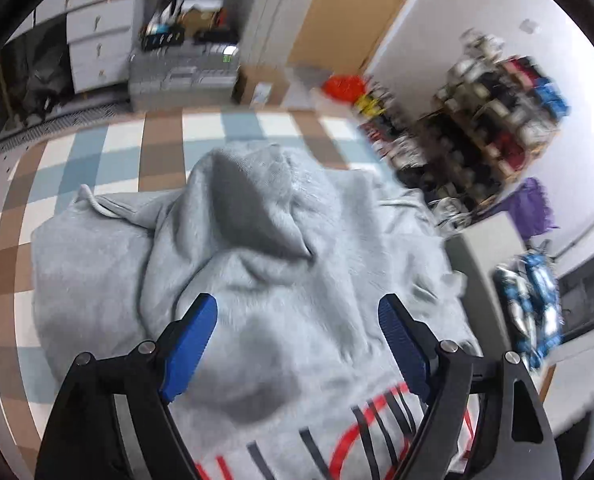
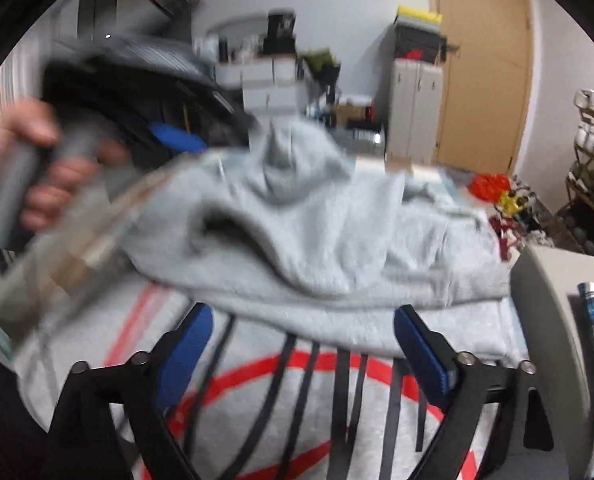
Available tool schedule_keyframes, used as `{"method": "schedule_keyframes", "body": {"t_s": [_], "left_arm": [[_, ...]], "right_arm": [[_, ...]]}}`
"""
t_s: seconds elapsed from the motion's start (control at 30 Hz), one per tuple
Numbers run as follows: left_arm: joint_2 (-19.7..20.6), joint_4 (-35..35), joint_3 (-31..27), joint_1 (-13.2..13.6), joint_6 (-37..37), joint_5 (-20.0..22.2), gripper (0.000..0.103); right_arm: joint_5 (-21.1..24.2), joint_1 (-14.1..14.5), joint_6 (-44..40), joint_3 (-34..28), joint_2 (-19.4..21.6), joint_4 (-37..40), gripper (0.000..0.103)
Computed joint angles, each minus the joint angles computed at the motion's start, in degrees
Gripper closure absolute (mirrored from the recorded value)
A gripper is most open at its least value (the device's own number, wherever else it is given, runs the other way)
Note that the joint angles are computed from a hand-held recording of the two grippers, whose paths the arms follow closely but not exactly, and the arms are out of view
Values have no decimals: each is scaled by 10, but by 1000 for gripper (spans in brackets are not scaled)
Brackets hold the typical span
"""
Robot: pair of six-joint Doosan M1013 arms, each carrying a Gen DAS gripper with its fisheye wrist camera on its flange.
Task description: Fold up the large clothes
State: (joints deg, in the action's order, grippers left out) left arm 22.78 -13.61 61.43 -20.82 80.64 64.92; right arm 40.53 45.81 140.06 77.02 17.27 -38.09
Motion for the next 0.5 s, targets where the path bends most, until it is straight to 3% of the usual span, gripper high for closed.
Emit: {"method": "schedule_keyframes", "body": {"t_s": [0.13, 0.27, 0.37, 0.5], "left_arm": [[28, 29, -28, -4, -28, 13, 23], [38, -25, -32, 8, -33, -9, 27], [40, -4, -37, 6, -36, 7, 95], [23, 18, -26, 0, -37, 0, 95]], "right_arm": [[-63, -2, 65, 28, -22, -21, 3], [-79, 1, 63, 39, -25, -47, 3], [-77, 1, 26, 40, -20, -40, 3], [-85, -2, -14, 39, -17, 0, 3]]}}
